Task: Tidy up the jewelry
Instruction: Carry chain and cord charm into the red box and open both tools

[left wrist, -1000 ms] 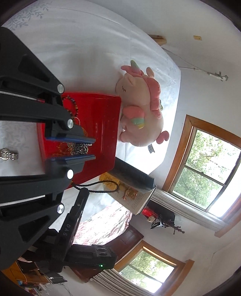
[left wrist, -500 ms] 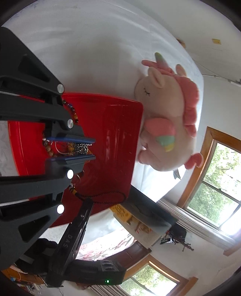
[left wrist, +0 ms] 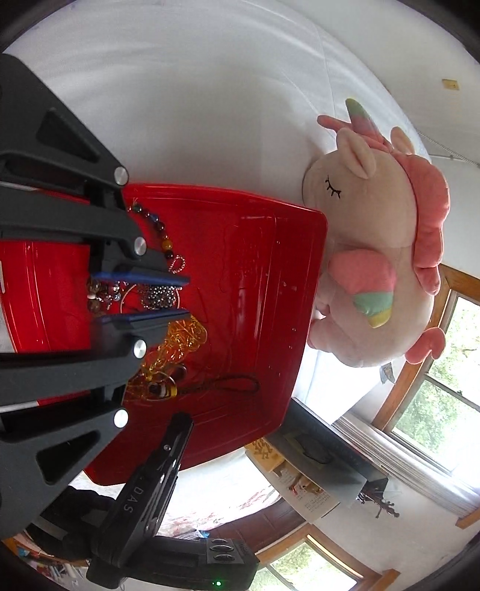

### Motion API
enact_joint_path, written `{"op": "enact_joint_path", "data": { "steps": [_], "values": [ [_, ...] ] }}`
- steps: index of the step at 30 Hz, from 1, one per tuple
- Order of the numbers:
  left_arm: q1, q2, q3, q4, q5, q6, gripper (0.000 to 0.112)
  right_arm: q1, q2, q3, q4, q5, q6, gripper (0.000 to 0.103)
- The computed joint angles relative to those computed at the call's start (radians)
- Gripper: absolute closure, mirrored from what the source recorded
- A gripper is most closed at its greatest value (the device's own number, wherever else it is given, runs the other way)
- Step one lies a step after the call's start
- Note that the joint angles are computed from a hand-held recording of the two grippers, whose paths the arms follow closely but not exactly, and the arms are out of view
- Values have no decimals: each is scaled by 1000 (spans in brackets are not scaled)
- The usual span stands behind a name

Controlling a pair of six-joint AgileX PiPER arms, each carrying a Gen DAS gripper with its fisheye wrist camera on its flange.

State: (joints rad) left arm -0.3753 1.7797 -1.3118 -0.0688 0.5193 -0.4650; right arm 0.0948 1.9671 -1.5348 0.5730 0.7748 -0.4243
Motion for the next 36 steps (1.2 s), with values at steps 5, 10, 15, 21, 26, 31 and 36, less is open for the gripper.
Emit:
{"op": "enact_joint_path", "data": {
  "steps": [5,10,15,21,26,31,36],
  "values": [
    [-16,-29,14,64,-8,-62,75,4,-11,13,-12,-16,11,91],
    [-34,-68,33,90,-11,-88,72,-4,-48,47,2,-26,-22,85],
    [-77,-113,44,193,25,-195,72,-7,-95,86,16,-24,-45,85],
    [-136,-178,89,282,73,-294,72,-15,-153,129,27,4,-60,85],
    [-185,-237,152,340,99,-372,72,-26,-219,203,44,12,-98,85],
    [-249,-281,205,416,128,-476,70,-36,-289,297,50,3,-131,85],
    [-321,-294,258,458,162,-563,70,-46,-382,429,53,-39,-172,84]
  ]
}}
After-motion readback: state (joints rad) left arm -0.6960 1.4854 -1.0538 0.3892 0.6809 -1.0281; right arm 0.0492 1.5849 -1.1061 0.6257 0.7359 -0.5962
